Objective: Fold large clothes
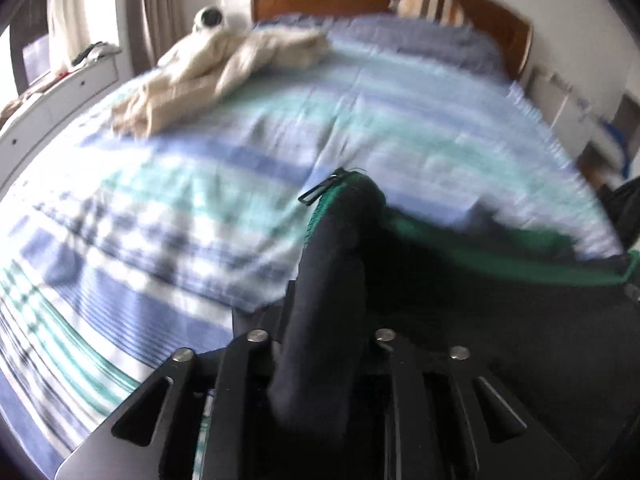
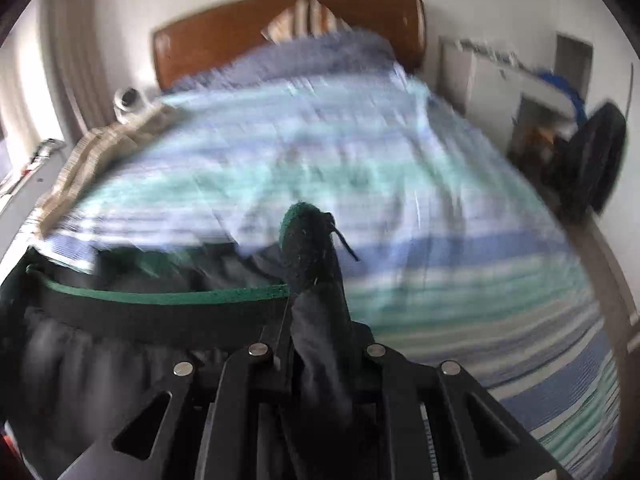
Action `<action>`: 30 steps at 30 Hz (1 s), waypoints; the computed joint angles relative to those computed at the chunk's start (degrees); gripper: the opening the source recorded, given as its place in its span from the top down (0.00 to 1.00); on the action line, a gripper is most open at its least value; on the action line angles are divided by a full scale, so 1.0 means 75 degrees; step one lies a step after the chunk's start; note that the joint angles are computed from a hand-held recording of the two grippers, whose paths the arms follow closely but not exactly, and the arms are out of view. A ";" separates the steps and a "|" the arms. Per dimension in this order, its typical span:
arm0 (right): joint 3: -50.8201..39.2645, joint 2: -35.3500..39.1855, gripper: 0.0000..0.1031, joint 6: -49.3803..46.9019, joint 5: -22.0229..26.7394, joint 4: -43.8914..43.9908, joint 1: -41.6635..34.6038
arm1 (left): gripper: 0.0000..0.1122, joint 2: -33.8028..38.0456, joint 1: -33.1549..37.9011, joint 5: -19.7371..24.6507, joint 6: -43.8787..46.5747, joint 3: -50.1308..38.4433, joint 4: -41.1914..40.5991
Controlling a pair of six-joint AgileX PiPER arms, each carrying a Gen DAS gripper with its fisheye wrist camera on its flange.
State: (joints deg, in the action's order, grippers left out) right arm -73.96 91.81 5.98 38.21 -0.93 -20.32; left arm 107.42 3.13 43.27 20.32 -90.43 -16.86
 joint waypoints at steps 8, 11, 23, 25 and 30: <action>0.1570 0.0247 0.85 -0.1178 -0.2166 0.1993 -0.0403 | 0.69 0.0350 0.0641 -0.0549 0.2030 0.0707 -0.2391; 0.1598 0.0378 0.85 -0.1971 -0.2314 0.2834 -0.0570 | 0.69 0.0419 0.0639 -0.0611 0.2224 0.0773 -0.2710; 0.1861 0.0420 0.85 -0.3472 -0.2546 0.4478 -0.0753 | 0.69 0.0511 0.0761 -0.0444 0.2563 0.0792 -0.3365; 0.1894 0.0425 0.85 -0.3726 -0.2550 0.4762 -0.0791 | 0.68 0.0517 0.0761 -0.0440 0.2565 0.0788 -0.3371; 0.1925 0.0433 0.85 -0.4004 -0.2577 0.5054 -0.0826 | 0.68 0.0528 0.0769 -0.0439 0.2584 0.0779 -0.3382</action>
